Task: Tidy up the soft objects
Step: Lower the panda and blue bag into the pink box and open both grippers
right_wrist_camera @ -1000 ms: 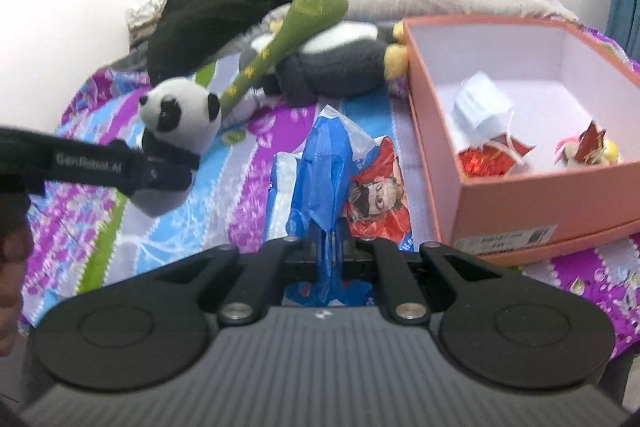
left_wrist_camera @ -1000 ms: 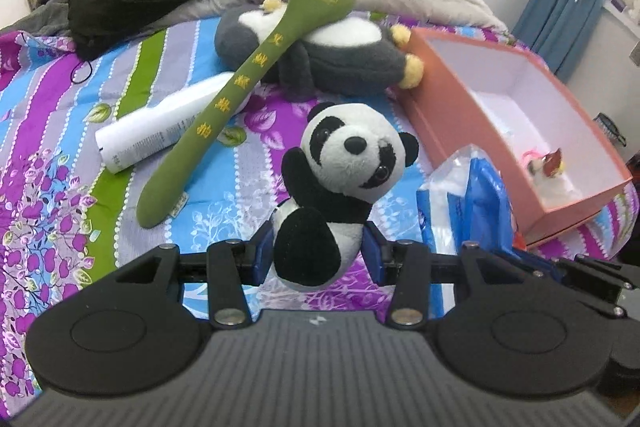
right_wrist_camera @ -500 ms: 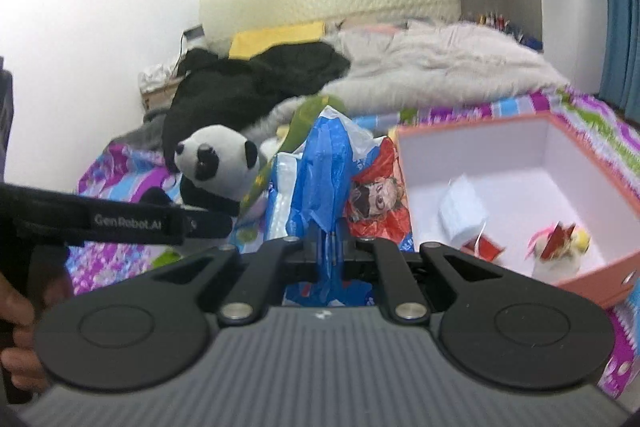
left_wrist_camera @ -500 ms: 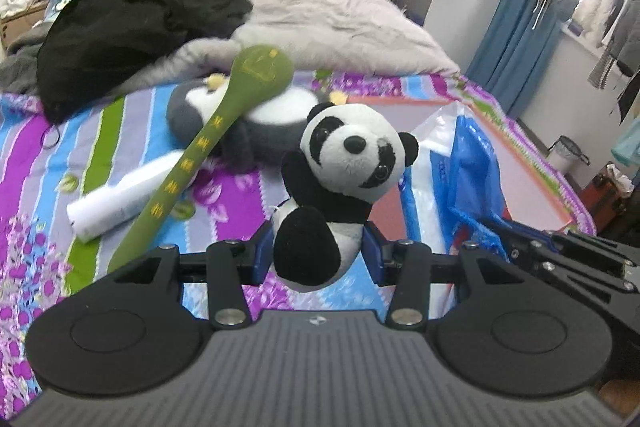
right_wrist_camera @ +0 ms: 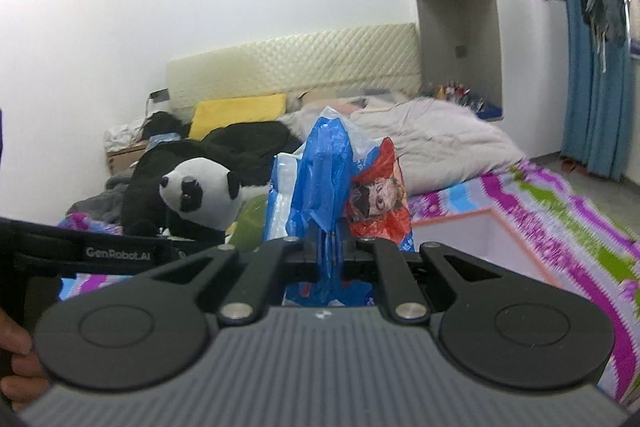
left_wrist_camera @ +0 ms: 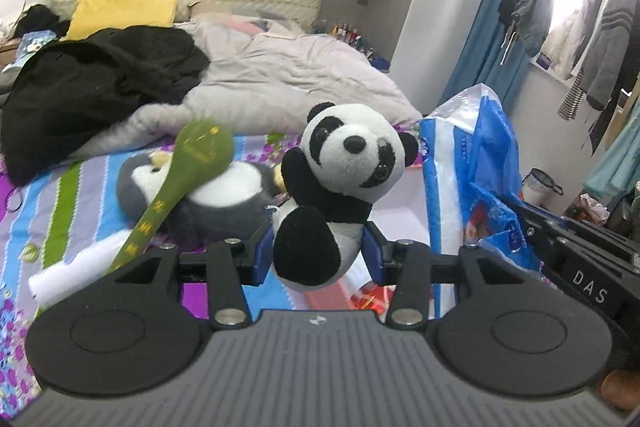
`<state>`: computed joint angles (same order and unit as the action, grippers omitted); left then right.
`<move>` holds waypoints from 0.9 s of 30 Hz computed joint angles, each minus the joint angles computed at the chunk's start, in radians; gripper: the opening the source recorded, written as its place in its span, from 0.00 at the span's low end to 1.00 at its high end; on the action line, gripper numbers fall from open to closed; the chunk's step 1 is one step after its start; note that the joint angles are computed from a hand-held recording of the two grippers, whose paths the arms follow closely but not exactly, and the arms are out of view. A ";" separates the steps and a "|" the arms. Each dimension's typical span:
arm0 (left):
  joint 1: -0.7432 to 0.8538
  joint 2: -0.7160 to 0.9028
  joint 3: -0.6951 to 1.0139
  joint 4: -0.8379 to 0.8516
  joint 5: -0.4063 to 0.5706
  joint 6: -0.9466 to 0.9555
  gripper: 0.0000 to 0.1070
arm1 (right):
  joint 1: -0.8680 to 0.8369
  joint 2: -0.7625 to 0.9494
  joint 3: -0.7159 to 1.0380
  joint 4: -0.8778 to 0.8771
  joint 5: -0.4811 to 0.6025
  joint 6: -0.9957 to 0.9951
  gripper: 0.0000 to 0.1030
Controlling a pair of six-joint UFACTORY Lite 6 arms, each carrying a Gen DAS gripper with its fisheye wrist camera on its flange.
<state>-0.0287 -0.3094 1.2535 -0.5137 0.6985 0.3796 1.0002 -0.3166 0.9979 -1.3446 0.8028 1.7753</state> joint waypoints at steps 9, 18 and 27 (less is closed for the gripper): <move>-0.205 0.234 0.178 0.175 -0.091 -0.199 0.48 | -0.253 -0.042 -0.030 0.060 -0.154 -0.131 0.10; -0.325 0.586 0.428 0.211 -0.085 -0.247 0.48 | -0.595 0.031 -0.082 0.441 -0.475 -0.466 0.10; -0.377 0.968 0.762 0.281 0.024 -0.346 0.49 | -0.786 0.225 -0.072 0.854 -0.566 -0.905 0.10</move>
